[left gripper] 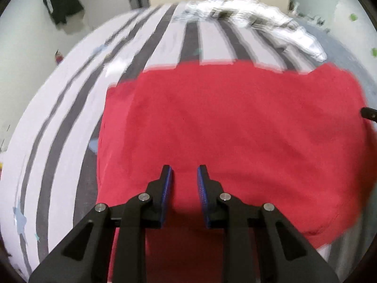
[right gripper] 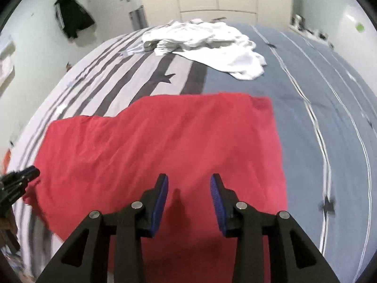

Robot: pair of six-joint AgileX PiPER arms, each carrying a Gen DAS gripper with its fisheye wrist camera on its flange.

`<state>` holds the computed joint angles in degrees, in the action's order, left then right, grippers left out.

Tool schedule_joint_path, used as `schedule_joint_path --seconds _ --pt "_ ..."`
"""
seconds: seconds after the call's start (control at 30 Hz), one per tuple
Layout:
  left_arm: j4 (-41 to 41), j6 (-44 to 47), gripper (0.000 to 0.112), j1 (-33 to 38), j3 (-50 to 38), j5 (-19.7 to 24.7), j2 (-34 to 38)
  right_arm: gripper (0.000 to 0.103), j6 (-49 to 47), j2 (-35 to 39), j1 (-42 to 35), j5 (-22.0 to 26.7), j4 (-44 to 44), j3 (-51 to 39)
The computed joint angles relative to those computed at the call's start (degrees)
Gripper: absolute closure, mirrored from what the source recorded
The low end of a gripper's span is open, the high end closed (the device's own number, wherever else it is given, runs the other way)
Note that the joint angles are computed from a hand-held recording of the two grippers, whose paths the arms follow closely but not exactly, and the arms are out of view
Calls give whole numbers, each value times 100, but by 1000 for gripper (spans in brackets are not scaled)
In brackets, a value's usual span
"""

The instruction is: Fold clothes

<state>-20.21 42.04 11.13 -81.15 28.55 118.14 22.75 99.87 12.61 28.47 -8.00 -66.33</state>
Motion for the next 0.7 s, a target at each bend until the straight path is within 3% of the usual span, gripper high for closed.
schedule_joint_path --seconds 0.1,0.2,0.3,0.4,0.57,0.63,0.7 --pt "-80 306 90 60 -166 -32 162 65 -310 721 -222 152 272 -512" --pt "192 -297 90 112 -558 476 152 64 -270 575 -227 87 156 -346" --pt "-285 -58 90 94 -467 265 -185 64 537 303 -103 543 -413 -516" --pt "-464 -75 90 -88 -1074 468 39 62 588 132 81 502 -757 -770" --pt "-200 -396 90 -477 -2374 679 864 62 -764 1336 345 553 -201 -2505" --pt "627 -986 90 -619 -3154 928 1457 62 -997 1931 470 723 -158 -3271" --pt "905 -1268 89 -577 -3587 1153 1938 62 -1034 2563 520 992 -296 -4026"
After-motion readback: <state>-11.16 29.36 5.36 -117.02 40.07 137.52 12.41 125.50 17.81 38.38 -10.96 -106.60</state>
